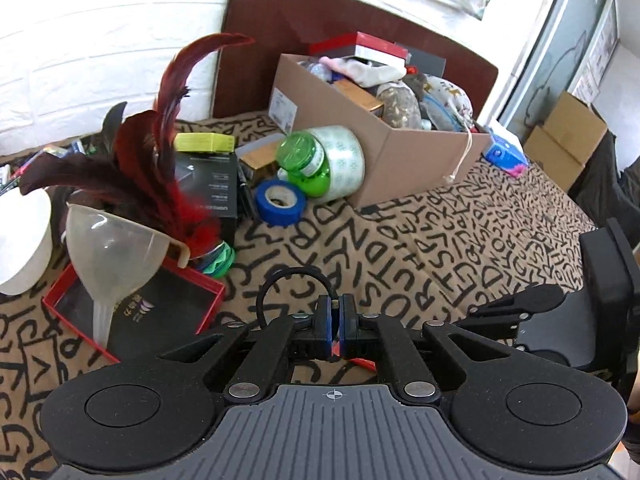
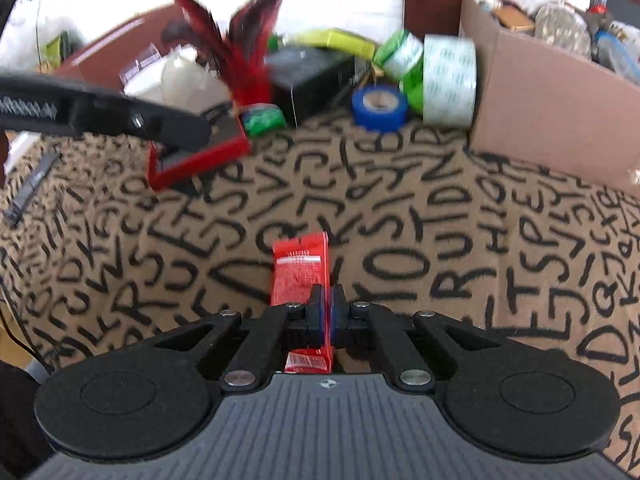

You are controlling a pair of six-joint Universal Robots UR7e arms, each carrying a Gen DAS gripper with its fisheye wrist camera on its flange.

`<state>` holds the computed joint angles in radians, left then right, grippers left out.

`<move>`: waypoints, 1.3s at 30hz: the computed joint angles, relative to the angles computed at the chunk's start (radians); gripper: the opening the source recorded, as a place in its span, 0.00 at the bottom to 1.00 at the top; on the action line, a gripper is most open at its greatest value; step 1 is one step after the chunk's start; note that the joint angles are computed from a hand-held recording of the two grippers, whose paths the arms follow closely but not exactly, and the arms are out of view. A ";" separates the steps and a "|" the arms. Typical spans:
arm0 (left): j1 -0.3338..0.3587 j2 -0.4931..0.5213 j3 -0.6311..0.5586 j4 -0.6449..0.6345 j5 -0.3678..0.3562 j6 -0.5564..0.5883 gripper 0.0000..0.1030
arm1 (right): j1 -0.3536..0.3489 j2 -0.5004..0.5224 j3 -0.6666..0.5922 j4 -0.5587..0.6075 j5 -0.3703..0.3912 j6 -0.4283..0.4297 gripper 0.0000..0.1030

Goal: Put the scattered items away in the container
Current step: 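Lift the red tube with the right gripper toward the cardboard box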

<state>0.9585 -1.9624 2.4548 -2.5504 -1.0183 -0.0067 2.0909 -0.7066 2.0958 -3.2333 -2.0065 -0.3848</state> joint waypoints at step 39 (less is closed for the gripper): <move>-0.051 0.434 -0.339 -0.187 -0.103 0.057 0.00 | -0.013 -0.115 -0.156 -0.134 -0.012 -0.055 0.07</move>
